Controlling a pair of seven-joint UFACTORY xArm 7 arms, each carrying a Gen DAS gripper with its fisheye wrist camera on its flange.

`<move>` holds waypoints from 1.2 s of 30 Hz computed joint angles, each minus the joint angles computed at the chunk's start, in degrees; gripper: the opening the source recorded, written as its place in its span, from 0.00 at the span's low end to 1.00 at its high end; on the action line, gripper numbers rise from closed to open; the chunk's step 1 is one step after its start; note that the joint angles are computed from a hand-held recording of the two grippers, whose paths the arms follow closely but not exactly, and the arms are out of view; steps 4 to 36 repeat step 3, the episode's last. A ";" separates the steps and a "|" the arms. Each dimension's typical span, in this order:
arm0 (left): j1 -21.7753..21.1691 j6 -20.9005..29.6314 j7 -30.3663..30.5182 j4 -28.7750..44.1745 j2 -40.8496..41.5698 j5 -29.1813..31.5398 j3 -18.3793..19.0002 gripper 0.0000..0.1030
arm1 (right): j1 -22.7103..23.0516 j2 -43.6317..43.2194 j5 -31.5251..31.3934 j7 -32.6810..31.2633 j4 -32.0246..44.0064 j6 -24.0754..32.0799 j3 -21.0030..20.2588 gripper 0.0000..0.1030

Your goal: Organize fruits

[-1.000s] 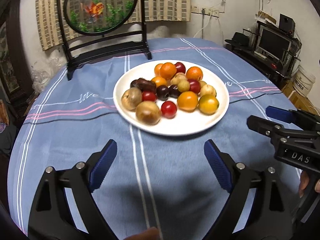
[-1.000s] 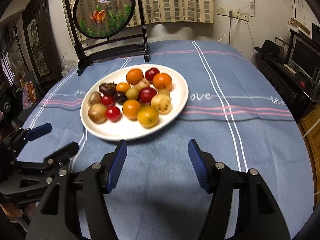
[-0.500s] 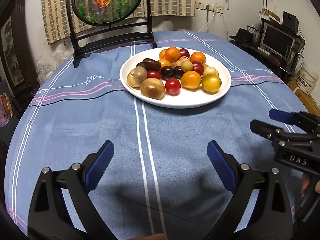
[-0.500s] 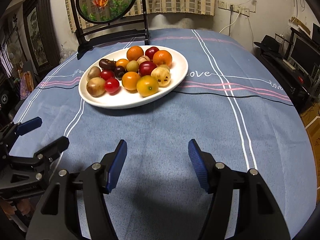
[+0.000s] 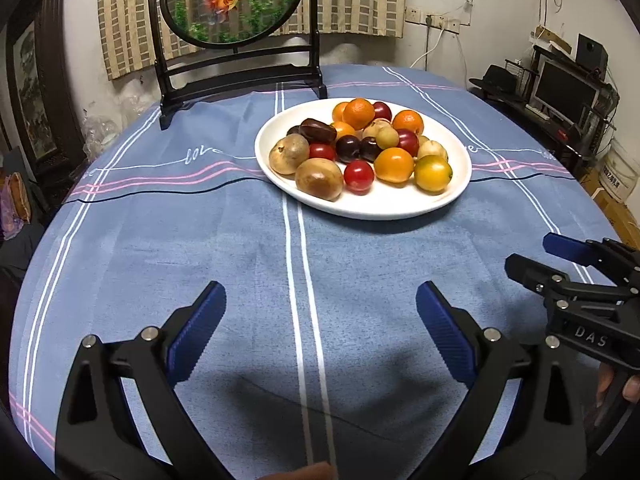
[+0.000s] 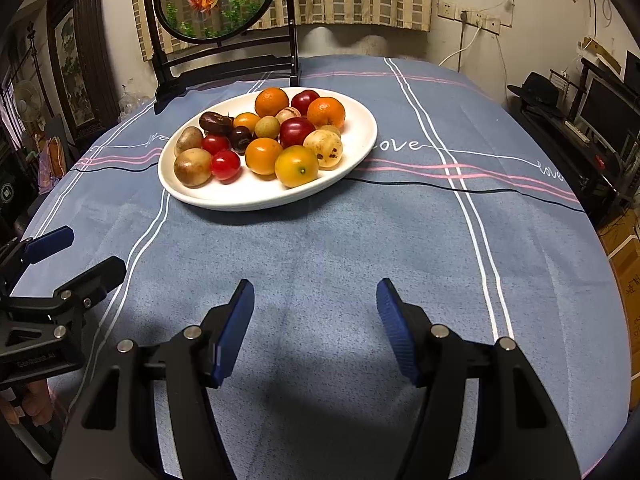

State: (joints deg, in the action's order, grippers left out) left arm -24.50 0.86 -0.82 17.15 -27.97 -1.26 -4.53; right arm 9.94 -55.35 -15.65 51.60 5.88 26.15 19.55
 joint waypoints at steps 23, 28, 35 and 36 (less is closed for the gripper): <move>0.78 0.21 -0.86 0.02 -0.28 0.05 -0.52 0.95 | 0.15 0.03 0.04 -0.16 0.07 0.33 -0.18 0.62; 0.78 0.21 -0.86 0.02 -0.28 0.05 -0.52 0.95 | 0.15 0.03 0.04 -0.16 0.07 0.33 -0.18 0.62; 0.78 0.21 -0.86 0.02 -0.28 0.05 -0.52 0.95 | 0.15 0.03 0.04 -0.16 0.07 0.33 -0.18 0.62; 0.78 0.21 -0.86 0.02 -0.28 0.05 -0.52 0.95 | 0.15 0.03 0.04 -0.16 0.07 0.33 -0.18 0.62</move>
